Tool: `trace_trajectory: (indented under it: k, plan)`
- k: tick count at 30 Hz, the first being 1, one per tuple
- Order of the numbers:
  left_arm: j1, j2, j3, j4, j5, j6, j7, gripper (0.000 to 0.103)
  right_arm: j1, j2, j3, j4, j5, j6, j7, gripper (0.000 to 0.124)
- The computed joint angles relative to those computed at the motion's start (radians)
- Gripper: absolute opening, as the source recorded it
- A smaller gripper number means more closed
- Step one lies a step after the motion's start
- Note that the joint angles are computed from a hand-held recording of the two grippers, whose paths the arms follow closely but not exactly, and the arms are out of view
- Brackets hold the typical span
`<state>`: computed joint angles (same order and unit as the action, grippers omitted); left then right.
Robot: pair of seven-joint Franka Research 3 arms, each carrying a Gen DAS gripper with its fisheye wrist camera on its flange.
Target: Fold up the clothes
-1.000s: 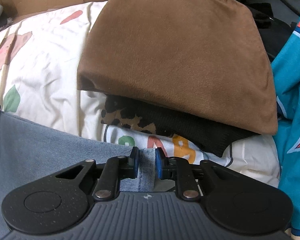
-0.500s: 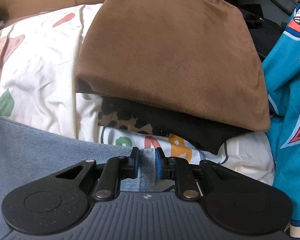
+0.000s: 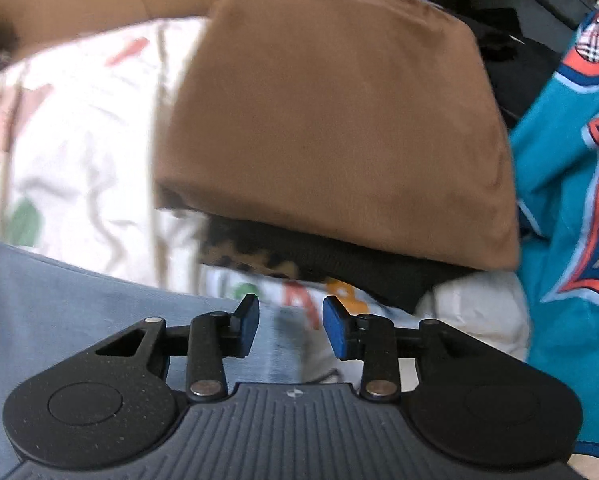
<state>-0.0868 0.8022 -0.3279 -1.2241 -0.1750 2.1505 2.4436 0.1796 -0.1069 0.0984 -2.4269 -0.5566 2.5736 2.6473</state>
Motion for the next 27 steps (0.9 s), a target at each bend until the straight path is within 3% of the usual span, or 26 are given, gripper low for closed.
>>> trace_trajectory:
  k: [6,11,15,19,23,27]
  plan:
    - [0.006,-0.003,-0.005,-0.022,0.001,-0.015,0.032,0.024,0.025,0.031,-0.009,0.015,0.114,0.126,-0.181,0.041]
    - [0.003,-0.005,-0.008,-0.040,0.012,0.004,0.077,0.025,0.053,0.141,-0.028,0.118,0.282,0.173,-0.413,0.041]
    - [0.003,0.004,-0.011,-0.027,0.017,-0.013,0.116,0.023,0.086,0.211,-0.041,0.202,0.337,0.169,-0.551,0.041]
    - [0.000,0.027,-0.013,0.030,0.037,-0.074,0.203,0.019,0.091,0.258,-0.028,0.264,0.498,0.173,-0.758,0.041]
    - [-0.016,0.070,-0.003,0.116,0.050,-0.154,0.261,0.019,0.082,0.321,-0.005,0.344,0.664,0.131,-0.993,0.041]
    - [-0.042,0.122,0.013,0.207,0.073,-0.215,0.300,0.019,0.083,0.372,-0.004,0.424,0.735,0.062,-1.165,0.041]
